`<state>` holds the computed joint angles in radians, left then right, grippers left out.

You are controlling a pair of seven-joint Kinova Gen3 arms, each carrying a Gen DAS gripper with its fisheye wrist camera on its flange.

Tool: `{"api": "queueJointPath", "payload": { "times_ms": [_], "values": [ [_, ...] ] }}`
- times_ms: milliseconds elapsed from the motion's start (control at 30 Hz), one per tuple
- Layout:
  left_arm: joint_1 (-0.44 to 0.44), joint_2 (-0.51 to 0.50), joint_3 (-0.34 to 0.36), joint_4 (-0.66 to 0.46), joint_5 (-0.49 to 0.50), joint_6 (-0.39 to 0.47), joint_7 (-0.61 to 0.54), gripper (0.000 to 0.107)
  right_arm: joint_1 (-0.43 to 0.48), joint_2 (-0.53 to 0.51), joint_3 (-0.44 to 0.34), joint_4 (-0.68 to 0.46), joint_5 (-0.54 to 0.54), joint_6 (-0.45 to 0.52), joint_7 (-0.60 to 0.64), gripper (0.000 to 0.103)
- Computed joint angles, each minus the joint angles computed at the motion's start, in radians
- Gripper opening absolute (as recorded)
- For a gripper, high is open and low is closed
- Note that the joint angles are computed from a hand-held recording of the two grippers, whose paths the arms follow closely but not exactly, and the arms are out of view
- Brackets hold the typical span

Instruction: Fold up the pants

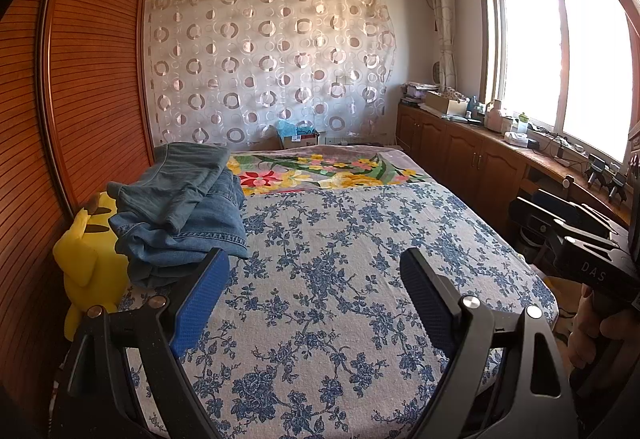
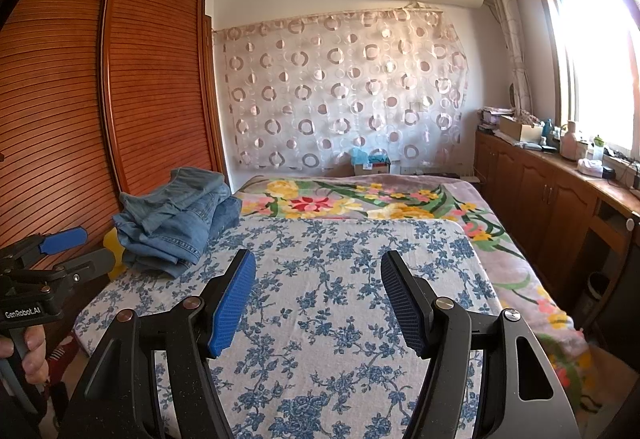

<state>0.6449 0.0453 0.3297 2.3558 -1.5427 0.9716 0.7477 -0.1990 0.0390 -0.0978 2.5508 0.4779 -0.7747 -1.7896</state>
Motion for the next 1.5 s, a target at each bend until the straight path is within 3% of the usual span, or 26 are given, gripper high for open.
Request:
{"api": "queueJointPath", "payload": {
  "times_ms": [1500],
  "values": [
    [0.004,0.006,0.000,0.002,-0.004,0.005,0.009,0.088,-0.015,-0.010,-0.002,0.010,-0.028,0.002,0.016,0.067]
  ]
}}
